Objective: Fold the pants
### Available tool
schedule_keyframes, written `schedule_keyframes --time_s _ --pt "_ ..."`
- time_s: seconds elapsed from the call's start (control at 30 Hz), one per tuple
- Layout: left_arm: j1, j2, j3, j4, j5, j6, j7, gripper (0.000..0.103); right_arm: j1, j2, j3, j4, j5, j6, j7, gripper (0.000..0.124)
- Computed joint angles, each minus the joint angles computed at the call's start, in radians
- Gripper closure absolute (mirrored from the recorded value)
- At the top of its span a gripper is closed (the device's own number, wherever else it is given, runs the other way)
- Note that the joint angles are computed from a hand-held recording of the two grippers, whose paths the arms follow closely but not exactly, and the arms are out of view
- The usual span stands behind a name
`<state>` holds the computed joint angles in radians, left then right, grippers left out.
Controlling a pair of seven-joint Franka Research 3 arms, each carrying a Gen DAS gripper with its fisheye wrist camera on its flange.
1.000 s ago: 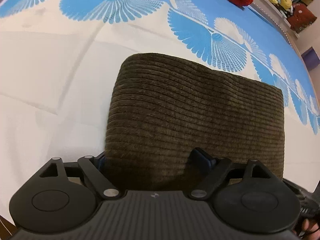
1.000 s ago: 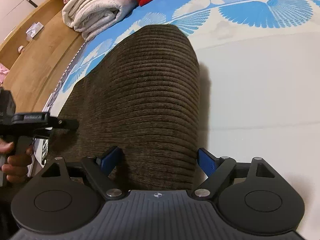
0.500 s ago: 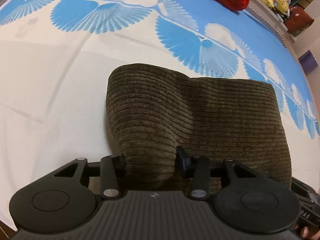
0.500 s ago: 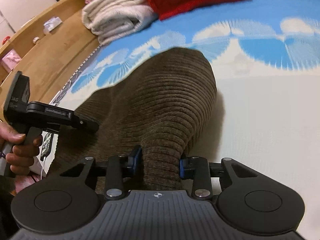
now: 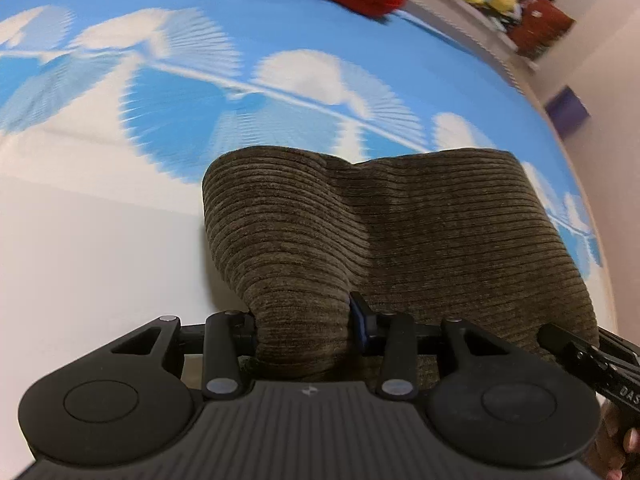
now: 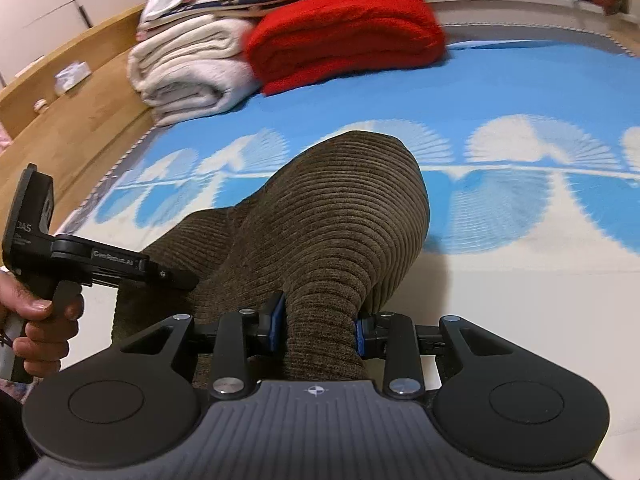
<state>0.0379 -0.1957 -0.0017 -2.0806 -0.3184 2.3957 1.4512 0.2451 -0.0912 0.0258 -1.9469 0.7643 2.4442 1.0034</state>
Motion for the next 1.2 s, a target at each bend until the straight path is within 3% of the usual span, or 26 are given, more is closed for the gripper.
schedule_keyframes --time_s 0.1,0.2,0.23,0.3,0.4,0.47,0.57,0.67,0.73,0.77,0.83,0.9,0.97,1.1,1.2 --pt "-0.030 0.049 -0.030 0.041 -0.004 0.054 0.020 0.059 -0.027 -0.004 -0.029 -0.018 0.034 0.026 -0.042 0.090" --pt "-0.053 0.087 -0.056 0.070 -0.016 0.114 0.043 0.059 -0.039 -0.019 -0.052 -0.083 0.178 0.128 -0.161 0.090" --pt "-0.059 0.094 -0.062 0.072 -0.015 0.140 0.060 0.059 -0.045 -0.012 -0.049 -0.093 0.166 0.161 -0.157 0.089" --pt "-0.057 0.102 -0.085 0.073 0.093 0.180 0.028 0.057 -0.065 0.014 -0.024 -0.099 -0.006 0.234 0.009 0.088" --pt "-0.029 0.101 -0.108 0.068 0.364 0.194 -0.150 0.057 -0.092 0.051 -0.011 -0.084 -0.301 0.231 0.267 0.087" --pt "-0.033 0.095 -0.091 0.065 0.340 0.184 -0.143 0.059 -0.093 0.046 -0.019 -0.092 -0.305 0.255 0.277 0.087" --pt "-0.057 0.060 -0.063 0.031 0.204 0.206 -0.001 0.059 -0.081 0.017 -0.031 -0.114 -0.198 0.273 0.145 0.087" --pt "-0.099 0.037 -0.034 0.007 0.063 0.202 0.203 0.059 -0.064 -0.011 -0.055 -0.127 -0.058 0.207 -0.051 0.087" --pt "-0.123 0.034 -0.023 0.002 -0.020 0.143 0.327 0.059 -0.066 -0.019 -0.061 -0.128 -0.050 0.127 -0.129 0.088" --pt "-0.122 0.044 -0.032 0.011 -0.005 0.093 0.346 0.059 -0.079 -0.012 -0.054 -0.123 -0.128 0.084 -0.097 0.088" --pt "-0.107 0.069 -0.077 0.019 0.159 0.006 0.314 0.057 -0.115 0.022 -0.022 -0.099 -0.324 -0.013 0.014 0.089" --pt "-0.106 0.069 -0.103 0.010 0.251 0.002 0.300 0.056 -0.104 0.030 -0.037 -0.090 -0.317 -0.029 0.024 0.088" --pt "-0.104 0.071 -0.106 0.031 0.265 -0.015 0.261 0.056 -0.108 0.042 -0.036 -0.069 -0.315 -0.029 0.075 0.088" --pt "-0.093 0.062 -0.113 0.029 0.316 0.074 0.145 0.055 -0.092 0.039 -0.028 -0.091 -0.186 0.142 0.022 0.088" --pt "-0.083 0.077 -0.122 0.039 0.403 0.104 0.046 0.055 -0.077 0.072 -0.013 -0.083 -0.164 0.285 0.055 0.084"
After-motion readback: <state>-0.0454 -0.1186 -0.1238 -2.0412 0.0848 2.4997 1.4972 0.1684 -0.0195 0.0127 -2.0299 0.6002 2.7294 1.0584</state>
